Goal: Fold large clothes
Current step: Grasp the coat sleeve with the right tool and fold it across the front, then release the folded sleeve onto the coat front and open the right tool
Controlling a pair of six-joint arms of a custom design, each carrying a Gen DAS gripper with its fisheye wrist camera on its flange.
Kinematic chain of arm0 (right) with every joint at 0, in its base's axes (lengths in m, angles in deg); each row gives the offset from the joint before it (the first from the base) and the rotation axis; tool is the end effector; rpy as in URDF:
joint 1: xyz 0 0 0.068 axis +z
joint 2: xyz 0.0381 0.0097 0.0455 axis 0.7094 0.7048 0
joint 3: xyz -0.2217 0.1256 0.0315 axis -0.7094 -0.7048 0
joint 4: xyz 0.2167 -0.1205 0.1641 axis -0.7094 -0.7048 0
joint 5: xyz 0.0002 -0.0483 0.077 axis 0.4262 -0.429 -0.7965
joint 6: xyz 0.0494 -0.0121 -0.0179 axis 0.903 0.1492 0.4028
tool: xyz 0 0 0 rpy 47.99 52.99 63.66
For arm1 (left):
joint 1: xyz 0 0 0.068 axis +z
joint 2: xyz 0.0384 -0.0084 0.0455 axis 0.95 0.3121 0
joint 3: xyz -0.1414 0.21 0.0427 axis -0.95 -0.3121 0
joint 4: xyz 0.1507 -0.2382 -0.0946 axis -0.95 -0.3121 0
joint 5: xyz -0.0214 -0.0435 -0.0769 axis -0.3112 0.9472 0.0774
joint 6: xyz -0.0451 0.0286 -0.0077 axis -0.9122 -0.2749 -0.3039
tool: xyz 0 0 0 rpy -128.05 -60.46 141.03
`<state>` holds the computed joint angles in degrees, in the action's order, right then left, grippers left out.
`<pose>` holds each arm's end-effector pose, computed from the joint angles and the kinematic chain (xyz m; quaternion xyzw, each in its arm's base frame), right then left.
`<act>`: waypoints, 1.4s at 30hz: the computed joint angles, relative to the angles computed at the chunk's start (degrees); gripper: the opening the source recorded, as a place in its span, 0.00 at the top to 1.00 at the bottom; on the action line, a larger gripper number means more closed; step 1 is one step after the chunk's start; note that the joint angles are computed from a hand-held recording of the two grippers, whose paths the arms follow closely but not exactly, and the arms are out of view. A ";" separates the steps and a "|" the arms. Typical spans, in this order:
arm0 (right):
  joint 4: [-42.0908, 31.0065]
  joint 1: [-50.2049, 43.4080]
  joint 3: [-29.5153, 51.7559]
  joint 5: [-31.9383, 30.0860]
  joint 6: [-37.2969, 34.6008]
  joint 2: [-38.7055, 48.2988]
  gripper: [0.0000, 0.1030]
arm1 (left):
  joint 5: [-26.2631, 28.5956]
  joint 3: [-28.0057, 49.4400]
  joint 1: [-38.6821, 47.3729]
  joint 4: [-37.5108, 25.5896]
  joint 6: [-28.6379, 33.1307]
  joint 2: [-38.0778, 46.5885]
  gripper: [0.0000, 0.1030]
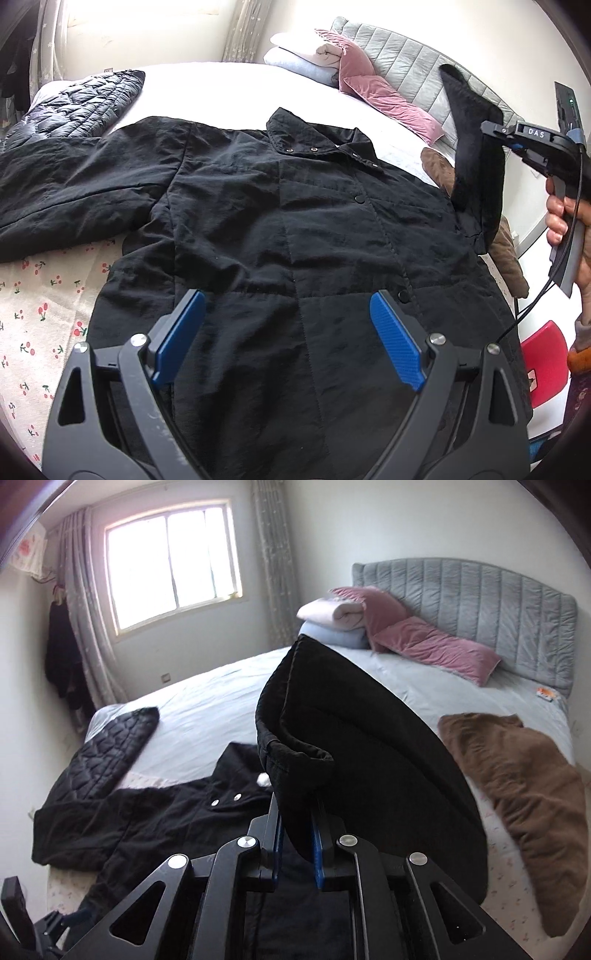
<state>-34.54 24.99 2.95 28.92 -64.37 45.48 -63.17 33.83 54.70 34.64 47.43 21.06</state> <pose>0.2288 -0.0717 0.2015 0.0430 0.8948 0.0549 0.4411 0.1606 -0.0553 0.1292 0.0553 0.9264 -0.1686 0.3322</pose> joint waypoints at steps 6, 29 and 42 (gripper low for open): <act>-3.24 1.33 -2.03 -12.32 -0.89 7.39 0.46 | -0.46 3.53 0.44 -3.96 0.74 3.46 0.12; -6.84 -40.14 28.62 -19.34 -15.51 55.56 0.40 | 3.52 47.11 -12.96 17.11 -10.65 76.28 0.51; 11.37 -30.42 19.05 -4.28 -15.88 53.55 0.41 | -18.66 42.08 -17.31 19.29 -11.28 71.25 0.87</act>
<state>-23.17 -5.43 22.00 24.64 -80.26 99.03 -81.83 75.91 37.39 53.93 36.15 92.31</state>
